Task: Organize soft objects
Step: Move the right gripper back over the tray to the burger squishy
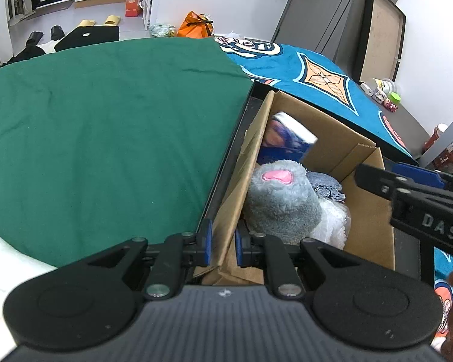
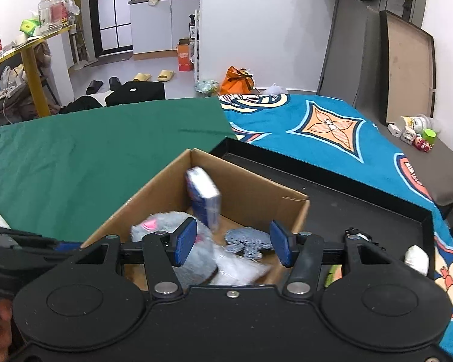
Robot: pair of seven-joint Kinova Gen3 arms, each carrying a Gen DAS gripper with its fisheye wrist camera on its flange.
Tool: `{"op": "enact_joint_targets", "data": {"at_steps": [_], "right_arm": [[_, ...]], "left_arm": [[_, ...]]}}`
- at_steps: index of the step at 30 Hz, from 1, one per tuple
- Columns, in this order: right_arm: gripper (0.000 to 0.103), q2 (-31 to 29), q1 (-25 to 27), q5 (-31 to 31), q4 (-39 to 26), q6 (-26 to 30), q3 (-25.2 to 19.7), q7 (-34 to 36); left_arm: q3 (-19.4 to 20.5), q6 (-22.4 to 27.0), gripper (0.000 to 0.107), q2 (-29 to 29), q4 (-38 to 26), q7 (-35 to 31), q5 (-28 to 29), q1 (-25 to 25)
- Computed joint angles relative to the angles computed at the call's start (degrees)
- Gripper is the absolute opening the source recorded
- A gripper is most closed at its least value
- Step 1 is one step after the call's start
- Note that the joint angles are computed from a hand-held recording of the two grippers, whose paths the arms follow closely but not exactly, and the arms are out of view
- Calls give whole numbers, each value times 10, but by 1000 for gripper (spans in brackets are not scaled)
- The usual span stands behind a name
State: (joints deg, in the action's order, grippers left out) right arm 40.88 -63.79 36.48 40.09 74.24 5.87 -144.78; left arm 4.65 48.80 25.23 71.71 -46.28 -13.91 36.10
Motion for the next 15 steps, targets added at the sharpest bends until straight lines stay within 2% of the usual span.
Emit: {"op": "enact_joint_targets", "data": {"at_steps": [6, 15], "right_arm": [[54, -22, -4, 13, 37, 4, 0, -4], [54, -68, 12, 35, 121, -15, -18, -45]], "left_arm": [[-3, 22, 14, 7, -18, 3, -11, 10], [-11, 86, 21, 30, -74, 8, -40, 33]]}}
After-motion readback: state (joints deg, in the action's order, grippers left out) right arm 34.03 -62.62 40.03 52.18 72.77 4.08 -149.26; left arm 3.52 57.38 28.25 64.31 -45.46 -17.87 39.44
